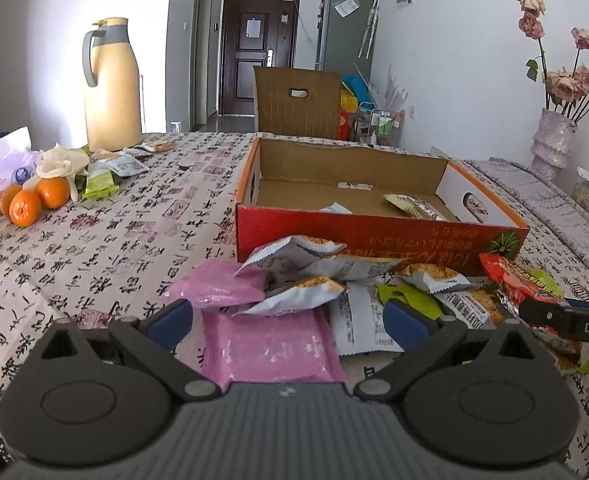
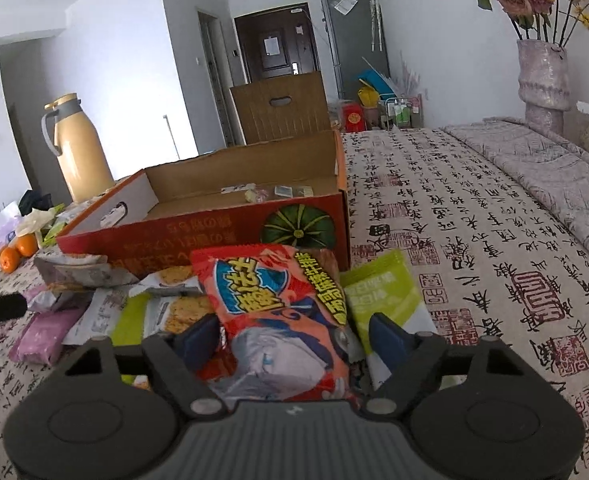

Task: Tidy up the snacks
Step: 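Grasp the pink packet with the left gripper while the right grasps the red chip bag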

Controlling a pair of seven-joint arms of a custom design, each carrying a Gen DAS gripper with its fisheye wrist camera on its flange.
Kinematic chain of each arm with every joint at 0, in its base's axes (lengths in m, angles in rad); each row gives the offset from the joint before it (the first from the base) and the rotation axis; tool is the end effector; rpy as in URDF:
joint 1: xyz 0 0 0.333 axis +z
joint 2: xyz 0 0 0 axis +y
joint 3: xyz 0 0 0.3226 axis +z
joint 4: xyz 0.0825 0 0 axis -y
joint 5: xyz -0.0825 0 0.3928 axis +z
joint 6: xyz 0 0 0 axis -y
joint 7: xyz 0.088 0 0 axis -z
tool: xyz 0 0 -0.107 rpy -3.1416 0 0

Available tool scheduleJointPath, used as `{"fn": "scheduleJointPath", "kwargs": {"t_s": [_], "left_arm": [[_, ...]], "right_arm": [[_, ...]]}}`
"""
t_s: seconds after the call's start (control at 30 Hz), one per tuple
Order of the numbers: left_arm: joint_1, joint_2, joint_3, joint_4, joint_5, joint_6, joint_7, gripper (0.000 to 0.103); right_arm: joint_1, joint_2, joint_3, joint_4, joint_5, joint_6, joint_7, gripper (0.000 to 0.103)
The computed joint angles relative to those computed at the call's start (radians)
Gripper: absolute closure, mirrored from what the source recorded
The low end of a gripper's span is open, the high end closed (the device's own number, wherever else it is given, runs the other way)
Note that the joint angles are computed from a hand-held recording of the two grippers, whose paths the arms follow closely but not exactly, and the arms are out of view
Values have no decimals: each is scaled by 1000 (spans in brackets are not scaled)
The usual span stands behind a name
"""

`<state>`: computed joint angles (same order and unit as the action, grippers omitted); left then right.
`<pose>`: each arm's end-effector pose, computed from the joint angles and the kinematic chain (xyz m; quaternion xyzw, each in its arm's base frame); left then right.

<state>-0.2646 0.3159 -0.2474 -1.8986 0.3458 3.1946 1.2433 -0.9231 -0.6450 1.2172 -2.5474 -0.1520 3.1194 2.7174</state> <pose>0.5824 -0.3434 0.4615 -0.4540 0.7539 -0.4262 0.2095 0.4568 0.1840 0.4305 -0.4458 0.7615 -0.3363 0.3291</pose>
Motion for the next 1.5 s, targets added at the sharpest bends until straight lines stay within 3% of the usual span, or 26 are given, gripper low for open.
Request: {"fn": "scheduleJointPath", "kwargs": {"t_s": [0.03,0.2,0.4,0.6,0.77,0.9,1.27,1.5], "left_arm": [[10,0,-11,-3,-3,-2,4,0],[54,1,-56,-13,-25,-22,34,0],[50,19,-54,24,-59,-94,44,0],[-2,71,-14,132,-68,-234,28,0],[-49,124,18,234,-53,-325,-6,0],[-113,162,76,306,16,-404,-85,0],[-89,148,63,261,59,-389,-68,0],[-71,125,54,208,60,-322,-41,11]], "right_arm": [[2,7,-1,0,-2,2,-4,43],[4,-13,7,6,-11,-15,-4,50],[5,-144,31,-1,-4,-46,49,53],[21,-247,30,-13,8,-67,101,53],[21,-261,37,-13,7,-75,124,53],[23,-259,37,-15,5,-78,135,52],[24,-244,40,-16,-3,-77,152,52],[30,-246,41,-13,-7,-83,156,52]]}}
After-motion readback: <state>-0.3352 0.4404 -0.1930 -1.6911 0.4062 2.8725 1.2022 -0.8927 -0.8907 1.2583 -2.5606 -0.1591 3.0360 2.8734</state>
